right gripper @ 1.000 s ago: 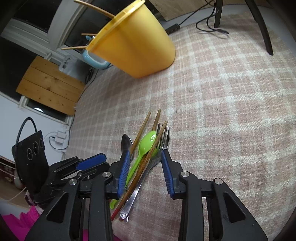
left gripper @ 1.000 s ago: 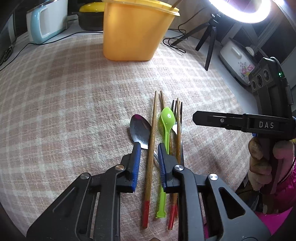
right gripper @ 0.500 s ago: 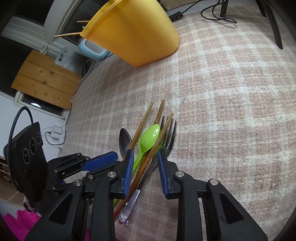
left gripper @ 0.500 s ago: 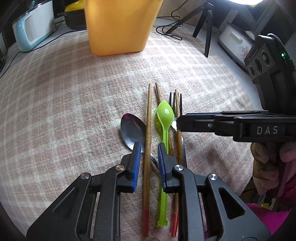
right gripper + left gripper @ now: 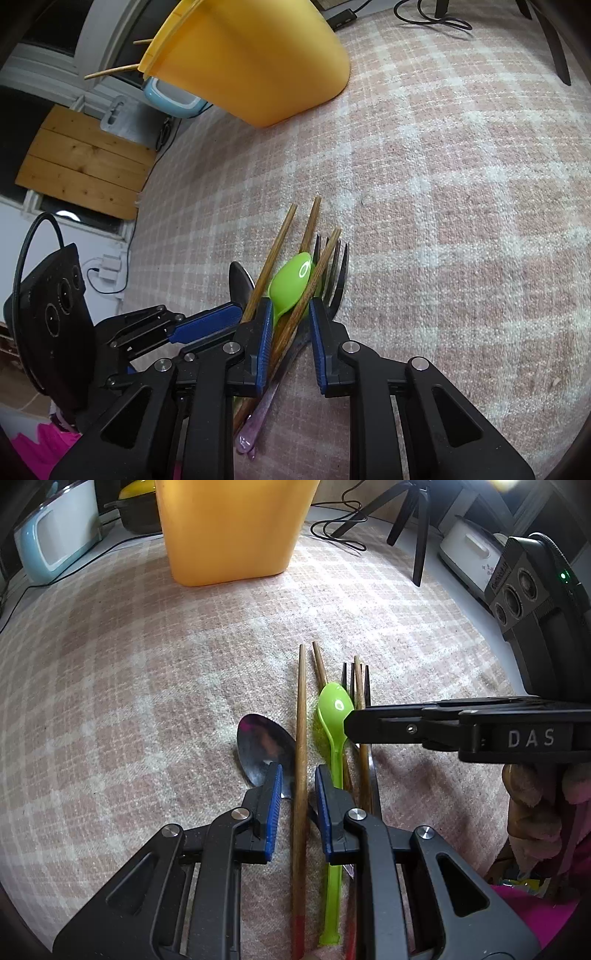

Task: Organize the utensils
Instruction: 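Close the left tool on a red-tipped chopstick while the right tool grasps another chopstick, then lift both chopsticks upright out of the pile with both tools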

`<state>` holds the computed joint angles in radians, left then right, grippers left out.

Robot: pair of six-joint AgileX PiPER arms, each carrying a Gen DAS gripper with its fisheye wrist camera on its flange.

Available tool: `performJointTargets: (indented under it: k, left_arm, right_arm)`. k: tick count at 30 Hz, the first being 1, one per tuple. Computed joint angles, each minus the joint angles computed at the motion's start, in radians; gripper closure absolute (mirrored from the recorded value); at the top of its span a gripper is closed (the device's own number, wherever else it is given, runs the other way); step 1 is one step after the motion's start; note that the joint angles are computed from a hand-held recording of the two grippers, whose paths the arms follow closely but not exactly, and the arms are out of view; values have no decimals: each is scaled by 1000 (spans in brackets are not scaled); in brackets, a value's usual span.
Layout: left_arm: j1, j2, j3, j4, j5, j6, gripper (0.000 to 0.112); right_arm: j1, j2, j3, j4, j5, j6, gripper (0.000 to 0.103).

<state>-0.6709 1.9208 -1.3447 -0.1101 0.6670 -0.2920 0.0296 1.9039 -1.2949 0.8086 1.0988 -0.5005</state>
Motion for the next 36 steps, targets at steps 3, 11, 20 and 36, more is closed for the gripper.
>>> performJointTargets:
  k: [3,11,20,36]
  left_arm:
    - [9,5,-2,-13,-3,7,106]
    - [22,-10,19,-36,-20,6,108]
    - [50,-77,75,-49,-48,3,108]
    - [111,-223,190,-109,-130,-24,108]
  right_arm:
    - [9,5,-9,-12,-3,11,93]
    - [21,-5,-5,-17,-16,18,94]
    - [38,-61,-8,-48,-37,0,94]
    - [17,-149,6,-62,-56,-43,95]
